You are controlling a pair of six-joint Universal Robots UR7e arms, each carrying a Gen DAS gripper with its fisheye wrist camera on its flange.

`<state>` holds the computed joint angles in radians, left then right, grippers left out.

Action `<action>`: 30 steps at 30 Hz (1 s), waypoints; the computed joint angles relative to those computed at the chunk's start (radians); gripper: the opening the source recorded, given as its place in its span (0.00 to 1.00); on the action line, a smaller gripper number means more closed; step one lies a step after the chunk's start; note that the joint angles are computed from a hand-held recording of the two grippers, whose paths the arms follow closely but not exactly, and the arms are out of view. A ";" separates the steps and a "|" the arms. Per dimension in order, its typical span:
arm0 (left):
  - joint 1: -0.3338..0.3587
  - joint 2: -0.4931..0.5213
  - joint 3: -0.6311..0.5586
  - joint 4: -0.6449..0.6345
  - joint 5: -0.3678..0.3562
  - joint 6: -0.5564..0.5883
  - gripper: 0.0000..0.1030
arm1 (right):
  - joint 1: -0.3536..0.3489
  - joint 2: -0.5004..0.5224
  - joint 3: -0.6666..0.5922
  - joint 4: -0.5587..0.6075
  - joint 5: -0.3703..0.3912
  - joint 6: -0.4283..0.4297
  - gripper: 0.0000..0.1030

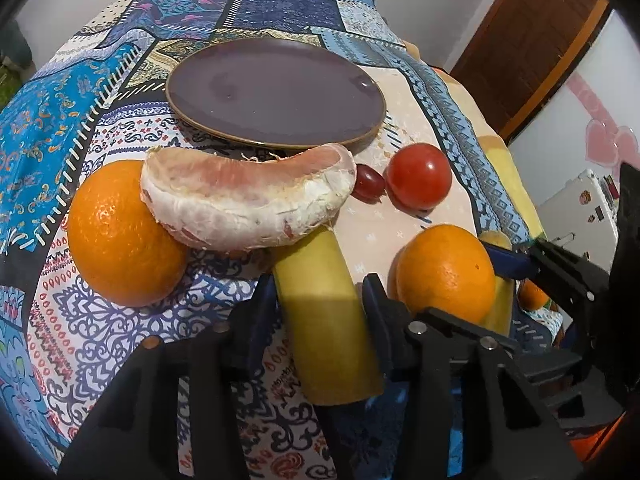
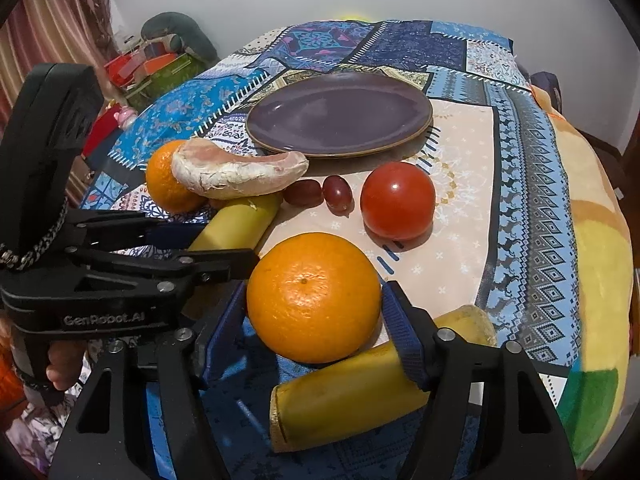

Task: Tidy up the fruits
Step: 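Lower the left tool onto a yellow corn cob while the right tool grasps a large orange, then lift the corn cob with the left tool while the right tool lifts the orange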

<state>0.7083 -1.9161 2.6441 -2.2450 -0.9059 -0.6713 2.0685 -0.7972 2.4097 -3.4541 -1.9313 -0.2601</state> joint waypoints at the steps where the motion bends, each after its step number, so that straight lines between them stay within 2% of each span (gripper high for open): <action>1: 0.006 -0.002 -0.002 -0.004 -0.006 0.005 0.42 | -0.001 -0.001 0.001 -0.001 0.000 0.000 0.62; 6: -0.018 -0.062 -0.006 0.099 0.007 -0.022 0.37 | 0.001 -0.012 0.008 -0.003 -0.007 0.015 0.61; 13: -0.107 -0.240 -0.016 0.396 -0.017 -0.111 0.36 | 0.027 -0.038 0.024 -0.034 -0.034 0.031 0.61; 17: -0.144 -0.258 -0.026 0.493 -0.029 -0.139 0.36 | 0.042 -0.066 0.036 -0.059 -0.042 0.033 0.61; 19: -0.135 -0.233 -0.030 0.485 -0.032 -0.140 0.36 | 0.047 -0.075 0.039 -0.067 -0.047 0.037 0.61; 26: -0.064 -0.102 -0.038 0.335 -0.004 -0.089 0.36 | 0.055 -0.098 0.053 -0.084 -0.064 0.056 0.61; 30: -0.048 -0.081 -0.037 0.289 0.006 -0.080 0.36 | 0.057 -0.101 0.056 -0.086 -0.076 0.060 0.61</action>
<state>0.6603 -1.9976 2.6069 -1.9556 -0.9001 -0.7513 2.1255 -0.8985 2.4653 -3.5405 -2.0073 -0.2006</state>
